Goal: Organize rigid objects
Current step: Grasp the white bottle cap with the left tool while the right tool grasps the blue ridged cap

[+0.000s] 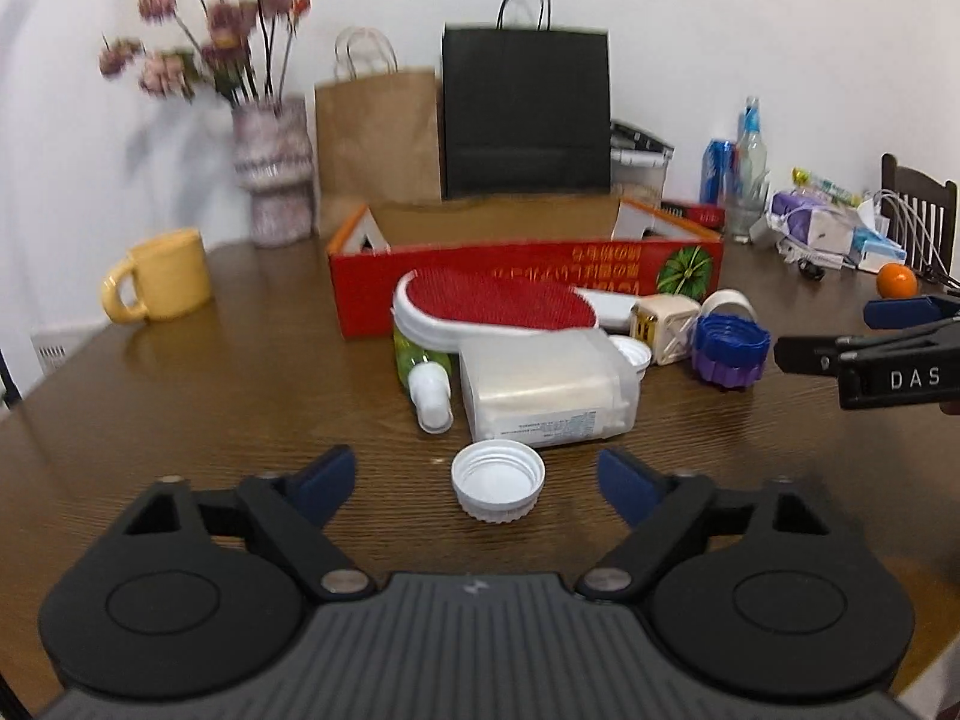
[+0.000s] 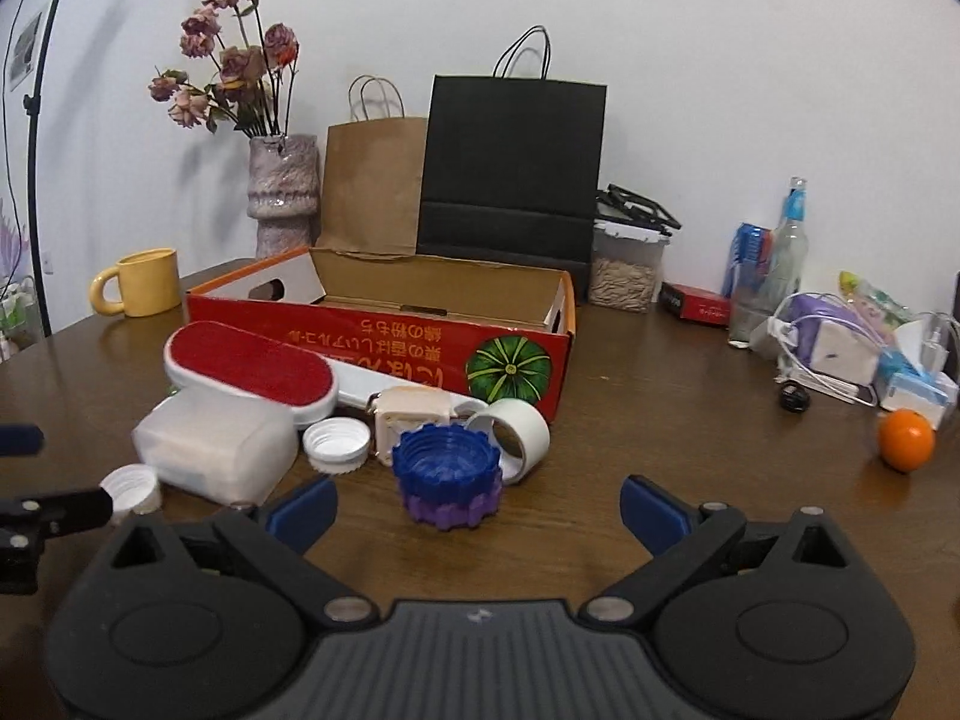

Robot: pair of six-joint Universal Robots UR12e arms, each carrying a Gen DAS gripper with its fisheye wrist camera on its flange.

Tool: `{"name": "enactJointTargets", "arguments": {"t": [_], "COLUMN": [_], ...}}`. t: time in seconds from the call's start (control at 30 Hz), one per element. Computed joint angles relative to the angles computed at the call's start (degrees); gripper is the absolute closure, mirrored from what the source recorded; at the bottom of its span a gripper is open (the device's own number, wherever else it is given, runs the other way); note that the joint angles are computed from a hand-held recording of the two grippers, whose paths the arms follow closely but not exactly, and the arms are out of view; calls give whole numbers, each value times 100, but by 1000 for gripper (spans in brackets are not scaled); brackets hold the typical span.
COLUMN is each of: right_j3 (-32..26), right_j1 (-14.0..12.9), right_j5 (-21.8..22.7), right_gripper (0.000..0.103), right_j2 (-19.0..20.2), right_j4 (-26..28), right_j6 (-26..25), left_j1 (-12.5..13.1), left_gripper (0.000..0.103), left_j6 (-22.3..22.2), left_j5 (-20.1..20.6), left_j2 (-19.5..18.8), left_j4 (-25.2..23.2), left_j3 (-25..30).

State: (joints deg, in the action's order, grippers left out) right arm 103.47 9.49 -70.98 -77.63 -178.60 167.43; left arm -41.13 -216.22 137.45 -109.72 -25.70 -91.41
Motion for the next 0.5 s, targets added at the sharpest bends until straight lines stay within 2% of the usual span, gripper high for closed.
{"name": "enactJointTargets", "arguments": {"t": [0.13, 0.17, 0.23, 0.27, 0.3, 0.37, 0.5], "right_j3": [-277, -357, -479, -554, -635, -703, -680], "right_j1": [55, 93, 147, 164, 187, 200, 181], "right_j5": [91, 38, -23, -44, -80, -104, -36], "right_gripper": [13, 17, 29, 39, 50, 52, 54], "right_j2": [210, 266, 361, 405, 442, 474, 470], "right_j4": [220, 302, 427, 549, 737, 917, 849], "right_j6": [-114, -161, -180, -170, -172, -130, 35], "left_j1": [143, 174, 232, 257, 269, 268, 238], "left_gripper": [33, 36, 45, 59, 62, 62, 63], "left_j6": [-124, -161, -242, -260, -252, -209, -220], "left_j5": [-319, -394, -576, -662, -690, -674, -578], "left_j2": [-10, -14, -9, 0, -2, -6, -11], "left_j4": [-365, -457, -544, -542, -530, -487, -460], "left_j3": [87, 108, 118, 108, 106, 96, 90]}}
